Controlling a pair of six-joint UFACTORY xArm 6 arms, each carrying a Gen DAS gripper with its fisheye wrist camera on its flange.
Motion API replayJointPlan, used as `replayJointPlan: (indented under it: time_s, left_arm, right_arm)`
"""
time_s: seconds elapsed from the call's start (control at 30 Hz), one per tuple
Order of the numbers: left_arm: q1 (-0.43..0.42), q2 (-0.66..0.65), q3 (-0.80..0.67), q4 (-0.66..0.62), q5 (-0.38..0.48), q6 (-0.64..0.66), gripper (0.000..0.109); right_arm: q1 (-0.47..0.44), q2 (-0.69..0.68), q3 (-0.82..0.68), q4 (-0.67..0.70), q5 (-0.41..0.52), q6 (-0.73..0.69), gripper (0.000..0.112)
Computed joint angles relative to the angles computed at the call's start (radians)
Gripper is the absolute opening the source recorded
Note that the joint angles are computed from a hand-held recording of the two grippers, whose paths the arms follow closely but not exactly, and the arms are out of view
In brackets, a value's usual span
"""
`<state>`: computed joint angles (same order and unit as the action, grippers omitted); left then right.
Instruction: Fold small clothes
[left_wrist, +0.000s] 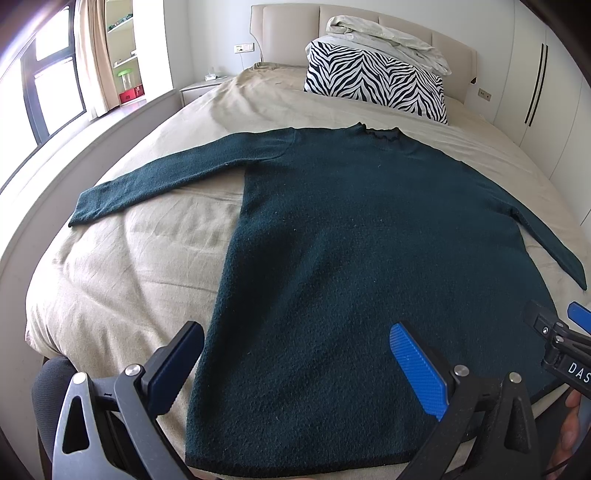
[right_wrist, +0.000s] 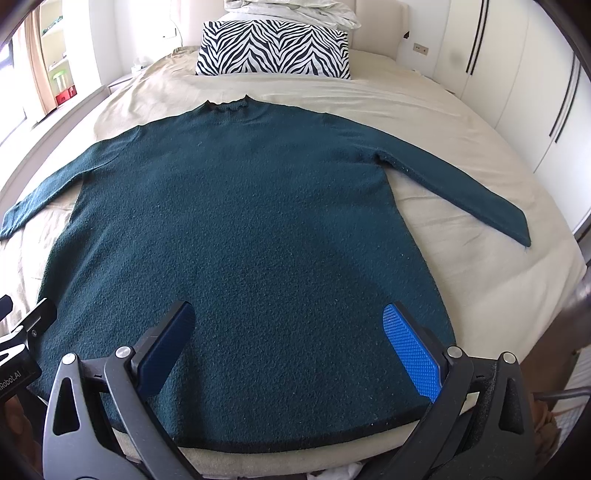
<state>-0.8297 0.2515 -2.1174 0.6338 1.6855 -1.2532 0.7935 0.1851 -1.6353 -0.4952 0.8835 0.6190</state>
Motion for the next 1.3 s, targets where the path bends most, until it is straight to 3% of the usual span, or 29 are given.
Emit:
replayJointPlan:
  time_s: [1.3]
  left_arm:
    - [-0.006,0.004,0.017,-0.005,-0.011,-0.012,0.103]
  right_arm:
    - [0.001,0.001,0.004,0.013,0.004,-0.006,0.103]
